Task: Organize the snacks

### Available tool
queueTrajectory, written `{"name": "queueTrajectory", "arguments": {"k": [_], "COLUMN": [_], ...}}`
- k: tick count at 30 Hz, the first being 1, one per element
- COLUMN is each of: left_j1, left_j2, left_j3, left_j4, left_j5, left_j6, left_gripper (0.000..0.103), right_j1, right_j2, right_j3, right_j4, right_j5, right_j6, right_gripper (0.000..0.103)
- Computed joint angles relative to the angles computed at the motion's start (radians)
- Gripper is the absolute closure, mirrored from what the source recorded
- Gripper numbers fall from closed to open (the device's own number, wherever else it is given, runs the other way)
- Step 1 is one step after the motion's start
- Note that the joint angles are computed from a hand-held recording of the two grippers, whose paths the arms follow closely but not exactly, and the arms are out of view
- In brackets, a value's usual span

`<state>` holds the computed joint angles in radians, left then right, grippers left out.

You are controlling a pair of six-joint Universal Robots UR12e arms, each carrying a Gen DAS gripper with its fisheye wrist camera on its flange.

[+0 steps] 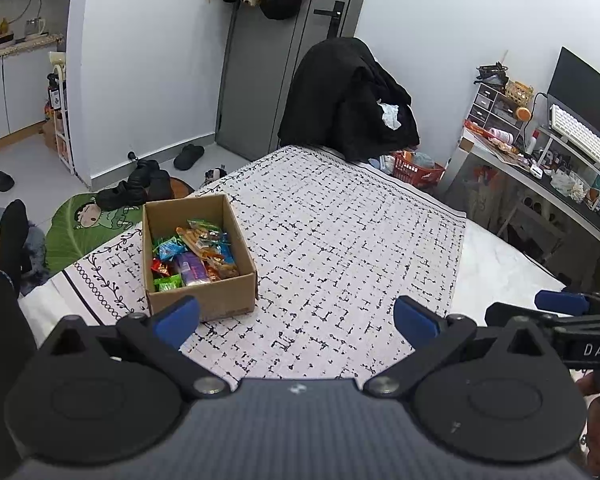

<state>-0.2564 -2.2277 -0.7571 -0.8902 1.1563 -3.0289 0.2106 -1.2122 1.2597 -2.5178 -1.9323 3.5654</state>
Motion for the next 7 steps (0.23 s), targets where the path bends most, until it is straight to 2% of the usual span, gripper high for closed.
{"name": "queueTrajectory", "arguments": {"k": [7], "left_j1": [-0.003], "left_j2": [-0.013], "left_j3": [0.021], "left_j4": [-0.024], "left_j5": [0.013], "left_j6": [-0.015], "left_gripper": [0.0], "right_j1": [-0.004], "right_j2": [0.003], "right_j3": [-0.002], "right_j4": [0.015], "right_j5": [0.006], "right_j6": [0.015], "right_gripper": [0.0]}}
